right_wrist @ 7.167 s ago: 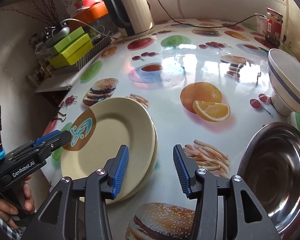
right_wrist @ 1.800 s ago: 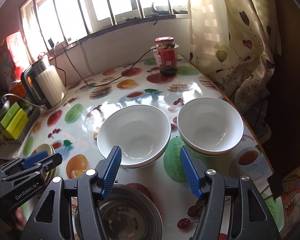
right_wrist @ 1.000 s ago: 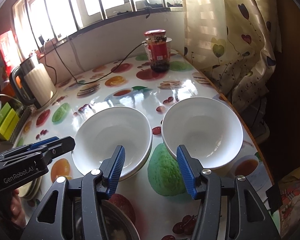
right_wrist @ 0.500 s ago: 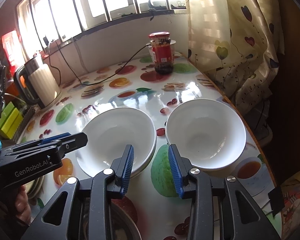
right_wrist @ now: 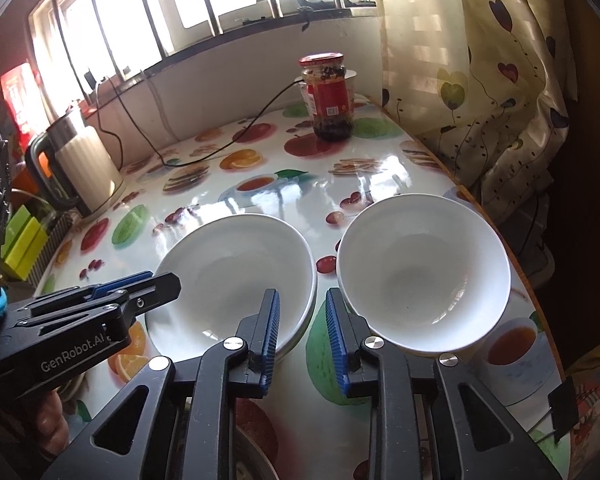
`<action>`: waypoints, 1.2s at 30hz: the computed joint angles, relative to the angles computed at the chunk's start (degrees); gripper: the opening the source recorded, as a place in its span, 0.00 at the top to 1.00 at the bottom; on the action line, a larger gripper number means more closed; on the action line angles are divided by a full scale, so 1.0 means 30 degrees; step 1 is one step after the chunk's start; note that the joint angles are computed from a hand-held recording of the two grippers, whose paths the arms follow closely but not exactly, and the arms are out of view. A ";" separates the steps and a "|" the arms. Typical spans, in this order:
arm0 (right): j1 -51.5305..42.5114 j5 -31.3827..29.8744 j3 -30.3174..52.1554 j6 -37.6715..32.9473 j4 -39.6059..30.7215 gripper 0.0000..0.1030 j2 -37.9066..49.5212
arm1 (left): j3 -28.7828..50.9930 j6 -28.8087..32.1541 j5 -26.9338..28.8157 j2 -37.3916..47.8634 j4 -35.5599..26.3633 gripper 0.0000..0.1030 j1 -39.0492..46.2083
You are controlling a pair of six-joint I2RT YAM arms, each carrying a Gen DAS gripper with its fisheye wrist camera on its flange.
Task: Organize plates and bowls
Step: 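Move both grippers to the rim of a white blue-rimmed bowl, then close both grippers together on the white bowl's rim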
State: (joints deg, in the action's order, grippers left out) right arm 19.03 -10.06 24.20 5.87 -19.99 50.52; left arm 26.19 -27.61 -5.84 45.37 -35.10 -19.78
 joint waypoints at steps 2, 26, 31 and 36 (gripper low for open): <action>-0.0101 -0.0058 0.0041 0.0007 0.0132 0.80 0.0210 | -0.0004 0.0035 -0.0147 0.0063 0.0077 0.77 -0.0106; 0.0286 0.0278 0.0293 0.0177 0.0506 0.88 0.0675 | 0.0098 0.0041 -0.0836 0.0306 0.0162 0.89 -0.0895; 0.0280 0.0249 0.0267 0.0178 0.0528 0.88 0.0656 | 0.0097 0.0137 -0.0830 0.0253 0.0096 0.89 -0.0811; 0.0281 0.0262 0.0228 0.0190 0.0554 0.88 0.0631 | 0.0189 0.0145 -0.1161 0.0217 -0.0097 0.89 -0.0990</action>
